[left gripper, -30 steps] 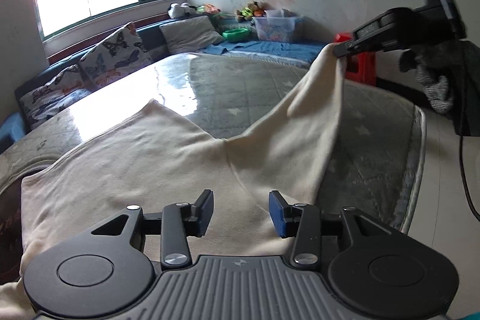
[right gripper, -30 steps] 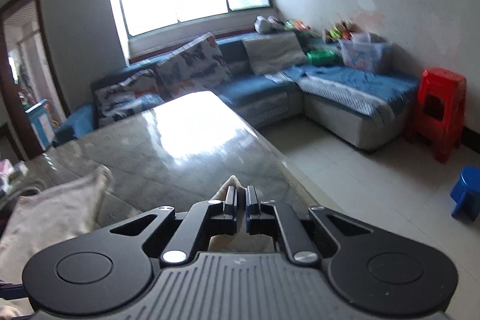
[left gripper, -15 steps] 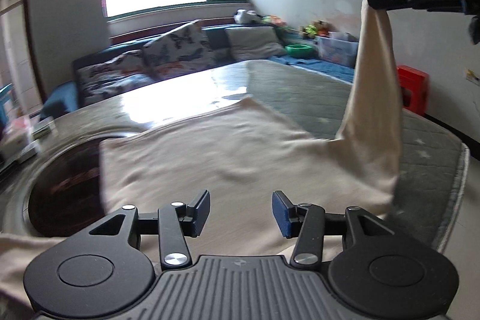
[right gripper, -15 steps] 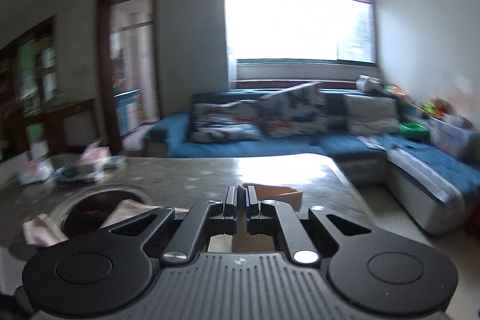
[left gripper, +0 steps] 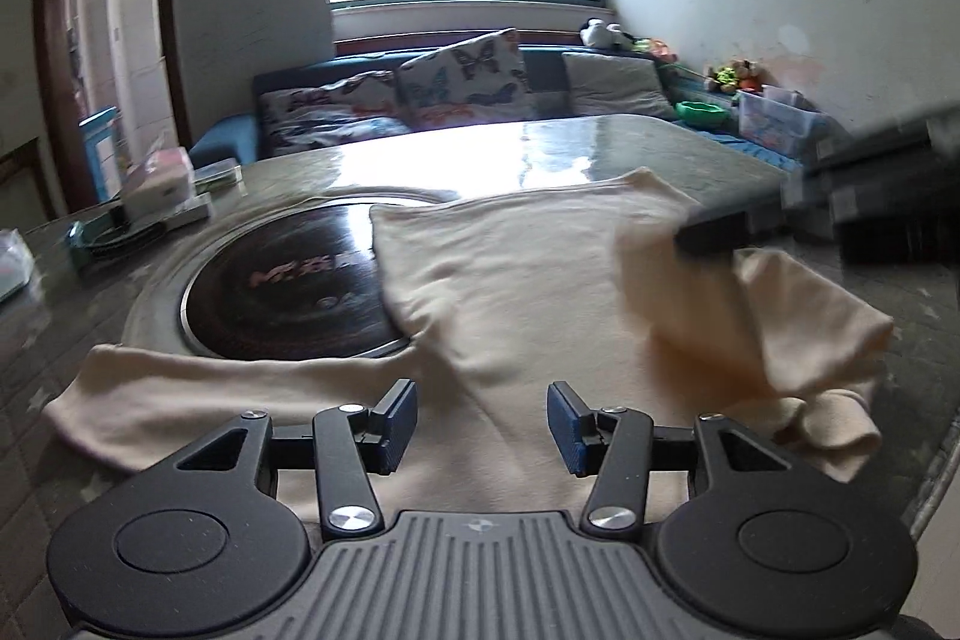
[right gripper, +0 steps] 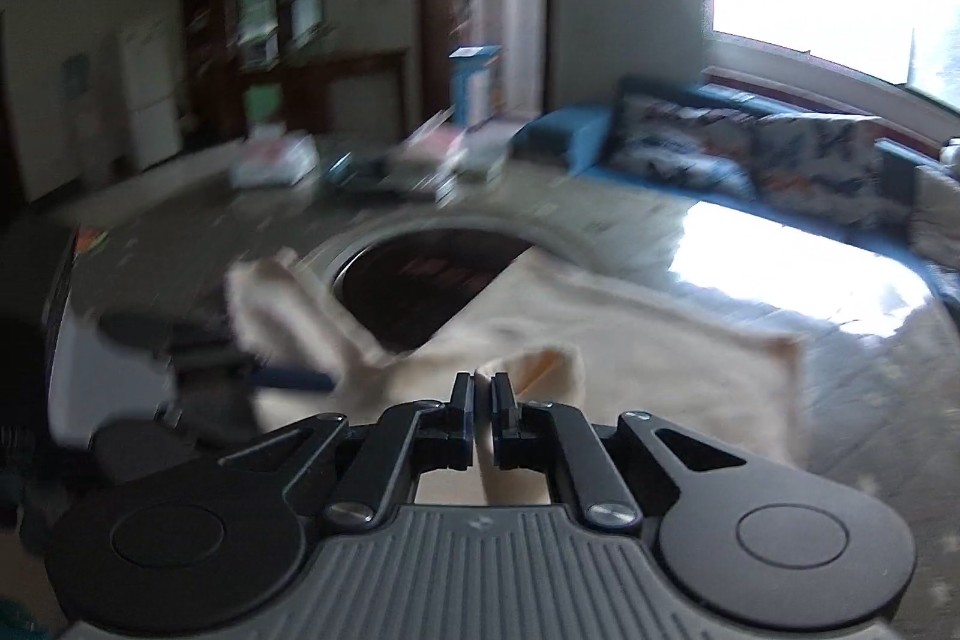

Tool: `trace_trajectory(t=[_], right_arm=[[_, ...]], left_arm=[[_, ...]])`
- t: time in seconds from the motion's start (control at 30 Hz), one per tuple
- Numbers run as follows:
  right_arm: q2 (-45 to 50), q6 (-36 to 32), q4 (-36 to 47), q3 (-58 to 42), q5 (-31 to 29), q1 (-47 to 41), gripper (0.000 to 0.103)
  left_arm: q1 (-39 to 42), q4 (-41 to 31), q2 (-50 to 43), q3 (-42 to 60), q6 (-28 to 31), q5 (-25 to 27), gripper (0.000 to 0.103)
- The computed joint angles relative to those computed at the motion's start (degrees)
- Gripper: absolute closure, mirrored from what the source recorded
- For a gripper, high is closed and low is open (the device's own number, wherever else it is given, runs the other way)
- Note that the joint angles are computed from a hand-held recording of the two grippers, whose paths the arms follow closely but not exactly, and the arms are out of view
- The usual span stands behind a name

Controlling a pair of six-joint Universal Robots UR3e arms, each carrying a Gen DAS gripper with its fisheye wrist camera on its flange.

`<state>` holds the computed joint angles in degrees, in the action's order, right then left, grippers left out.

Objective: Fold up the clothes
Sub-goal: 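Lay the held sleeve across the sweatshirt body with the right tool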

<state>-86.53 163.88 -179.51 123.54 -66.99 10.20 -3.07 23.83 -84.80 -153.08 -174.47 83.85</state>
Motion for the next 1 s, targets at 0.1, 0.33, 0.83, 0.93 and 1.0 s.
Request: trace_trajectory(t=[0.1,0.33,0.83,0.93,1.0], right_arm=[[-1.13,-1.56,1.93,2.13,2.45,-0.08,0.095],[-12.59,-7.22,7.42,9.70,3.09,-8.06,0.091],[-13.95,-10.70,8.77,15.53,4.64,-27.37,0.091],[-11.55,-11.26,7.77,14.78,5.34,-29.00,0.091],[-10.32,-12.32,7.50,14.58,6.14,-28.57,0.091]], left_arm=[[0.72,-0.43,0.98,-0.05,-0.27,0.05,0.052],[-1.40,-0.57,0.53,2.23,-1.42,0.03,0.052],[-2.86,-2.73,-4.79,6.14,-2.04,4.79,0.052],[-2.57,-3.20,-5.26,6.29,-2.10,5.72,0.052],[-2.24,-3.74,-4.97,6.18,-2.21,5.68,0.052]])
